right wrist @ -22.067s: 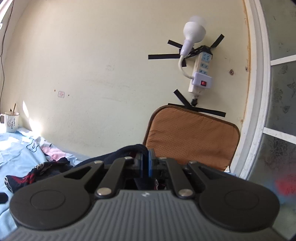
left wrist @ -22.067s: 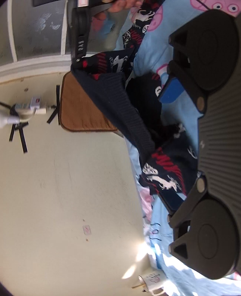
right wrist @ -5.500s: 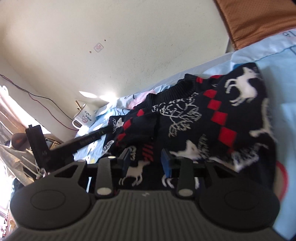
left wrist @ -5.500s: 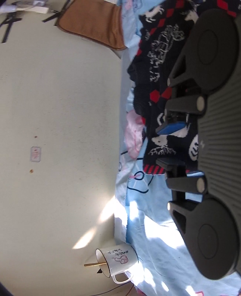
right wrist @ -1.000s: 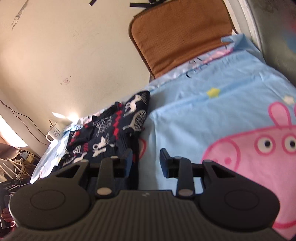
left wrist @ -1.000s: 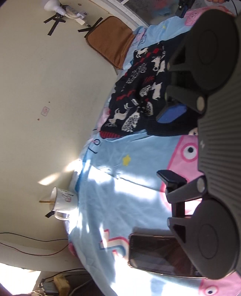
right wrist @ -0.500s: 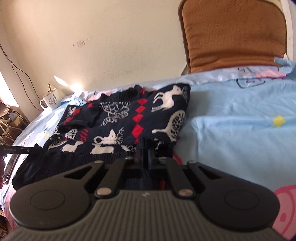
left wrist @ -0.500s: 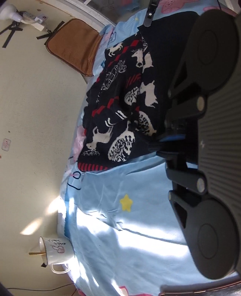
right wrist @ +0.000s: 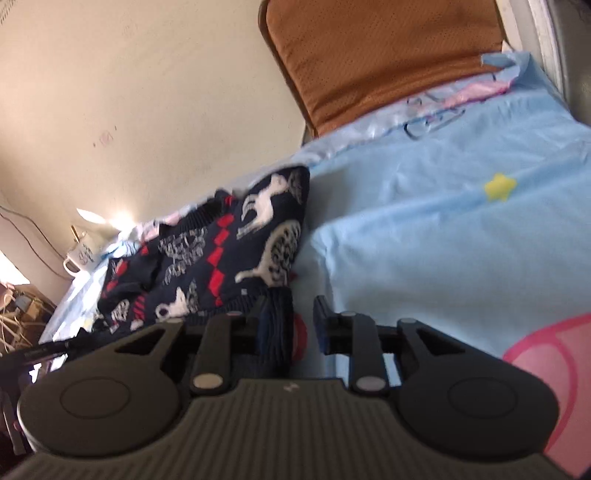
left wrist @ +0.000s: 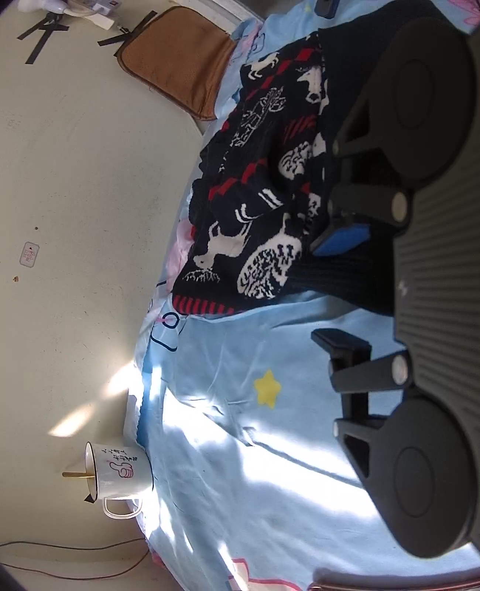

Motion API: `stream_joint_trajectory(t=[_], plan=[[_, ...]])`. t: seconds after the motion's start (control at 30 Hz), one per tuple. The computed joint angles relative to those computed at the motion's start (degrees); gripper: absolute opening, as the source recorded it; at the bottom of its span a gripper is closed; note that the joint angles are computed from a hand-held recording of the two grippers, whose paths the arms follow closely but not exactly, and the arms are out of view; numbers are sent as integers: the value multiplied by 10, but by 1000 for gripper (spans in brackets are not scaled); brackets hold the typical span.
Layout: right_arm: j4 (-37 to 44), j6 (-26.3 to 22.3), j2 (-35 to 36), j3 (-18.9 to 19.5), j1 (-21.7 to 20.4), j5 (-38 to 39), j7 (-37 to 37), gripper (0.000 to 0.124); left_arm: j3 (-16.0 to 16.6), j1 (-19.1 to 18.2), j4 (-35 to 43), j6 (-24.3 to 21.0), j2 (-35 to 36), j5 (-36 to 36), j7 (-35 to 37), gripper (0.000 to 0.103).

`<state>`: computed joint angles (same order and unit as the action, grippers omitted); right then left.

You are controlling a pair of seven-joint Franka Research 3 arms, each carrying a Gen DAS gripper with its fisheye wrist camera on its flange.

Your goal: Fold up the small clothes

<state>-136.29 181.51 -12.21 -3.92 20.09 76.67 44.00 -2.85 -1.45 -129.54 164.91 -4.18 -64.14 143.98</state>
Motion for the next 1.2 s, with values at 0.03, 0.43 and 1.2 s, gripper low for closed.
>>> stream_joint_trajectory(t=[0.03,0.43,1.2], plan=[[5,2,-1,3,-6,-16,10,45,7,3,5,-14,-4,-22,16,52],[274,-146,195,15,-53,-175,26,59,-24,40,227,-47,149,122,-99,77],[323,-138,241,173,-167,-306,89,12,-277,213,173,122,154,196,-155,15]])
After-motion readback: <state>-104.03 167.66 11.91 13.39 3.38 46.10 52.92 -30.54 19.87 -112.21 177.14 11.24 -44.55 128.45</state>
